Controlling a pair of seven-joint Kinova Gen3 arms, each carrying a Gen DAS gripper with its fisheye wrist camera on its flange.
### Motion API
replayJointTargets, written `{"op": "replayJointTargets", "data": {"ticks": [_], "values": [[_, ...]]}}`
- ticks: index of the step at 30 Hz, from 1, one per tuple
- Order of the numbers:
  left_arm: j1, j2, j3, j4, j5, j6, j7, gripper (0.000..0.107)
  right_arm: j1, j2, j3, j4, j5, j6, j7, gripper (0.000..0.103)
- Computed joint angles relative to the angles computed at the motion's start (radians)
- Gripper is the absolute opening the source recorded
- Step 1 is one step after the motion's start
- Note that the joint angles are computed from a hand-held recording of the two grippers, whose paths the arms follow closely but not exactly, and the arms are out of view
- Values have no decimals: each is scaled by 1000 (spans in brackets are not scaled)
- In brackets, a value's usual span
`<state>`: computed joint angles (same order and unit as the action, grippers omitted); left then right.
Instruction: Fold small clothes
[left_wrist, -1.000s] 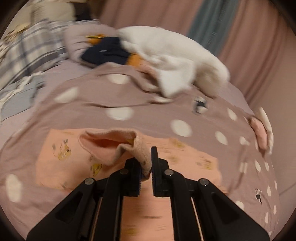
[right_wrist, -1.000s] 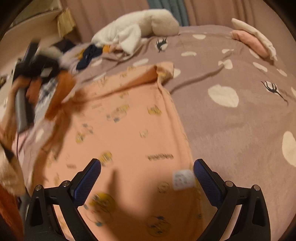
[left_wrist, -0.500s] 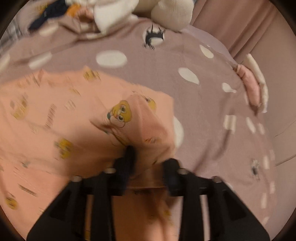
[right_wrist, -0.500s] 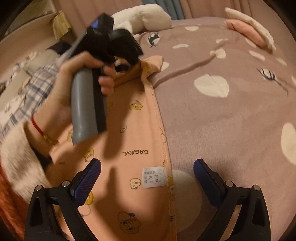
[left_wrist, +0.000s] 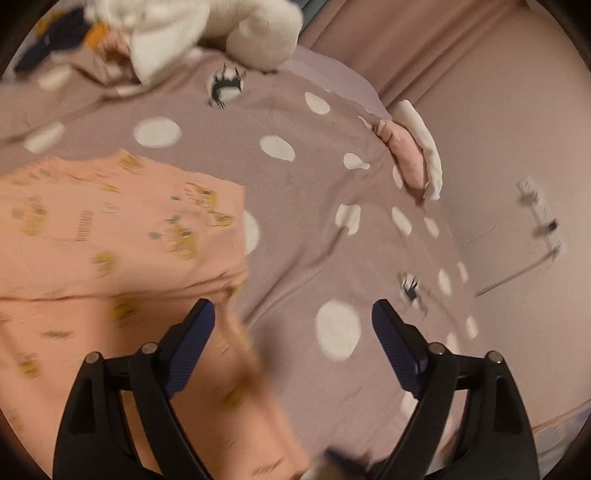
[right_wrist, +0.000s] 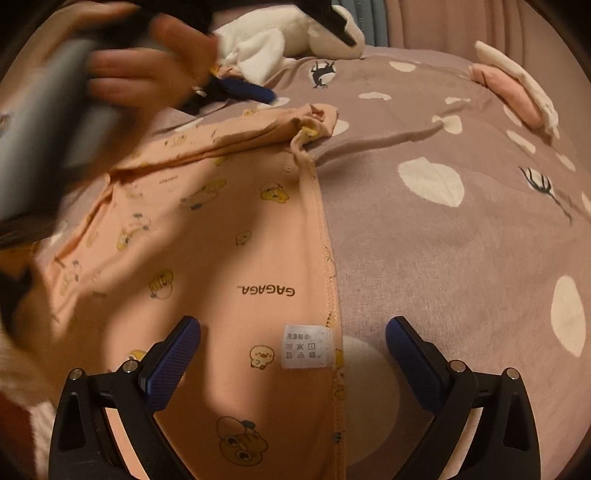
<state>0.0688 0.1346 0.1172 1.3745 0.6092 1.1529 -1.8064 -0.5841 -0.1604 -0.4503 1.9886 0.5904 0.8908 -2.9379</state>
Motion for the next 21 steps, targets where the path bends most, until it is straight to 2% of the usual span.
{"op": "replayJointTargets", "data": {"ticks": [3, 6, 8, 10, 13, 15, 17, 21], "values": [[-40, -125, -45, 105, -30, 8, -71, 103, -6, -23, -1, 9, -19, 10, 8, 101], [-84, -241, -127, 217, -78, 23, -108, 102, 38, -99, 13, 47, -109, -53, 37, 101], [-117, -306, -191, 290, -105, 38, -169, 102, 34, -164, 67, 93, -187, -134, 69, 101], [-143, -355, -230, 349, -146, 35, -194, 102, -14, -243, 154, 151, -268, -216, 79, 101], [-189, -429, -301, 445, -205, 18, -233, 102, -21, -328, 219, 228, -390, -331, 95, 101], [-192, -460, -353, 499, -249, 8, -257, 102, -37, -369, 255, 277, -472, -398, 116, 101], [-233, -452, -390, 520, -242, 52, -308, 102, -45, -370, 263, 284, -528, -401, 152, 101], [-289, -405, -558, 563, -103, 177, -411, 102, 2, -374, 215, 284, -587, -393, 166, 101]]}}
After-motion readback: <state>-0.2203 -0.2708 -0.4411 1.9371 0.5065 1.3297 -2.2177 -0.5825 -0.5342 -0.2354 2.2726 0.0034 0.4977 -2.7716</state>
